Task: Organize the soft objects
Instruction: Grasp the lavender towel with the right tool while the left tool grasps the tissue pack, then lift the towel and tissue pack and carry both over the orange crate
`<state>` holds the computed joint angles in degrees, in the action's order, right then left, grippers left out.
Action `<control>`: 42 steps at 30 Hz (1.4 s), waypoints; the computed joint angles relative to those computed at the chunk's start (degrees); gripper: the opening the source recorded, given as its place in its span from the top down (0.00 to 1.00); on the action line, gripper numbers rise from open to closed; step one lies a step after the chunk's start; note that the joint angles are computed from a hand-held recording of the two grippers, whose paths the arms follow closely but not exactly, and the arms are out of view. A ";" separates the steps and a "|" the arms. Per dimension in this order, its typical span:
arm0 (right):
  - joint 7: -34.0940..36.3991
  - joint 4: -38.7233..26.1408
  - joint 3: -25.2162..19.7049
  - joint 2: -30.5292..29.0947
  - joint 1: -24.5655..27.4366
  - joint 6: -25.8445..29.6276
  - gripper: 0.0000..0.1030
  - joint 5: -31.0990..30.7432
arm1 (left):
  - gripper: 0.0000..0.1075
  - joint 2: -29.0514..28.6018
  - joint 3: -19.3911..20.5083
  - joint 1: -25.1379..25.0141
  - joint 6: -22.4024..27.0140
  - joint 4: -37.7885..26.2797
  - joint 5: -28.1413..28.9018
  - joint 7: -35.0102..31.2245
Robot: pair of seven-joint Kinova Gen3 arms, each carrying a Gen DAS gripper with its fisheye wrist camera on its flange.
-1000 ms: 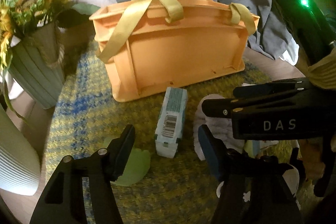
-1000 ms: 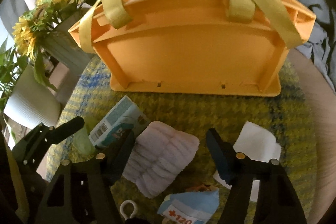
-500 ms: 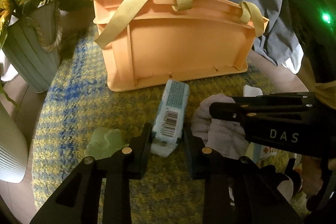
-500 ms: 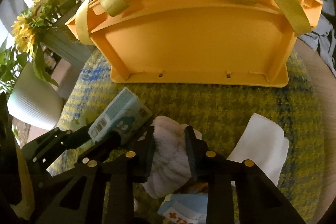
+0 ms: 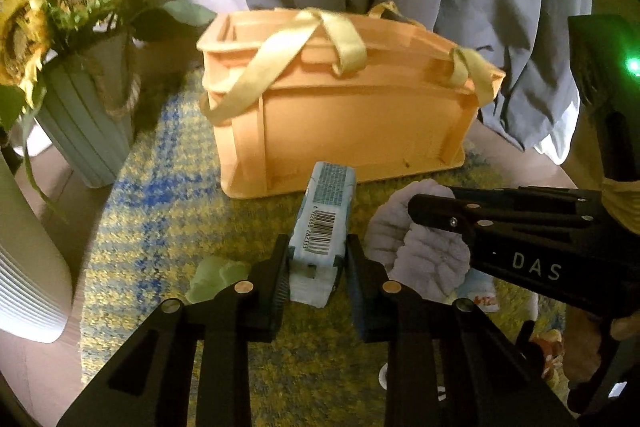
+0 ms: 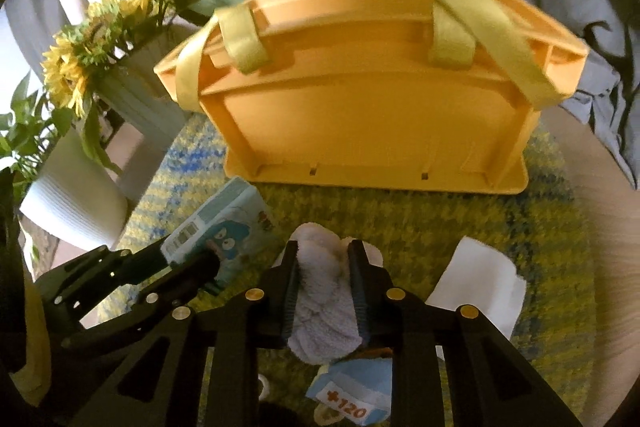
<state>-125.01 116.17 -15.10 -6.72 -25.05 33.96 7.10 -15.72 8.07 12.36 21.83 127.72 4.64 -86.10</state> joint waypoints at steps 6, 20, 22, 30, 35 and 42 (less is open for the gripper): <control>-2.34 0.01 -1.29 -2.50 0.80 0.48 0.76 2.48 | 0.75 -2.39 0.51 -0.45 0.48 -0.40 -0.50 0.99; -6.72 -0.08 -5.71 -8.38 3.60 1.34 0.76 6.75 | 0.75 -8.99 2.84 -2.08 0.90 -0.72 -2.13 3.49; -6.95 0.06 -6.45 -9.65 4.30 1.36 0.76 7.31 | 0.75 -10.04 3.59 -2.83 0.92 -0.73 -2.36 4.26; -8.05 -0.14 -10.21 -13.88 8.16 1.50 0.76 9.01 | 0.75 -13.99 4.88 -4.21 0.97 -1.07 -3.11 5.93; -8.37 -0.52 -12.51 -16.01 10.58 1.15 0.76 9.78 | 0.75 -16.33 5.01 -4.82 0.64 -1.26 -3.18 6.36; -8.58 -0.84 -15.66 -19.01 14.83 -0.17 0.76 10.56 | 0.75 -18.62 5.92 -5.92 -0.11 -2.13 -3.40 6.62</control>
